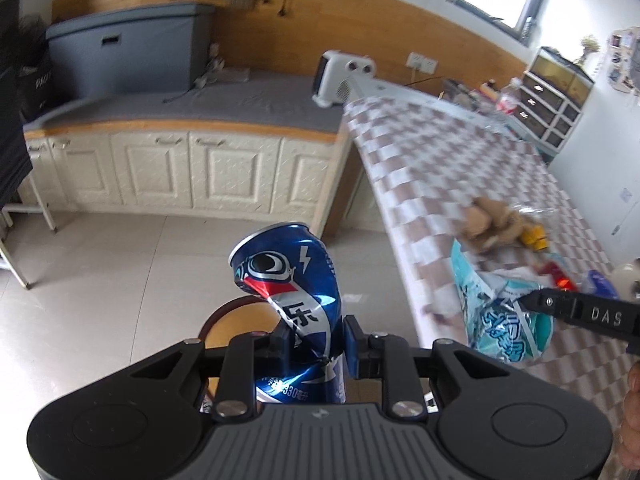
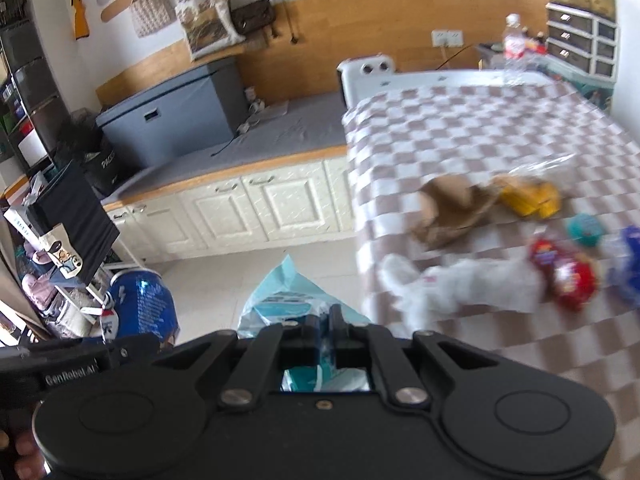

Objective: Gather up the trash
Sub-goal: 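Carry the can and bag with both tools over the wastebasket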

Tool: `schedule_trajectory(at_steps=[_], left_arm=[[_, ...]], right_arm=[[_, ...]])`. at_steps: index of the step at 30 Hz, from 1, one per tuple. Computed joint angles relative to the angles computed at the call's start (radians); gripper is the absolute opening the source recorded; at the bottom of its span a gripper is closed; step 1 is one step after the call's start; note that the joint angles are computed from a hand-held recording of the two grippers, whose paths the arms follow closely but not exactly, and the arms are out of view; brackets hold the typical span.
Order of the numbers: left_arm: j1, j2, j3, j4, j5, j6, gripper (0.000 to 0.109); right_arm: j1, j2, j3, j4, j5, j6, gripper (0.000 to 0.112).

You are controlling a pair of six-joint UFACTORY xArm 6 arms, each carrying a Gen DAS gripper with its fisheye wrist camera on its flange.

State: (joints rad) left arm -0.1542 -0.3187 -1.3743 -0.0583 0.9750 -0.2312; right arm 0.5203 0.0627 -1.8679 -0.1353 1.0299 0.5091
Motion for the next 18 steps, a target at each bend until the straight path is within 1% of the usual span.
schedule_trajectory(at_steps=[5,7,11,15,18], left_arm=[[0.075,0.051,0.072,-0.065,-0.061,0.064,0.027],[0.092,0.083,0.097,-0.075,-0.086,0.070,0.027],[0.126,0.144,0.144,-0.102,-0.133,0.088,0.027],[0.157,0.222,0.161,-0.156,-0.174,0.139,0.027],[0.168,0.288,0.157,-0.185,-0.195,0.169,0.027]], right_arm=[[0.036,0.211,-0.188,0.069,0.040,0.017,0.004],[0.045,0.304,-0.264,0.098,0.053,0.027,0.004],[0.041,0.452,-0.350,0.177,0.057,0.049,0.004],[0.045,0.615,-0.473,0.209,0.090,0.040,0.004],[0.045,0.778,-0.652,0.216,0.170,0.034,0.004]])
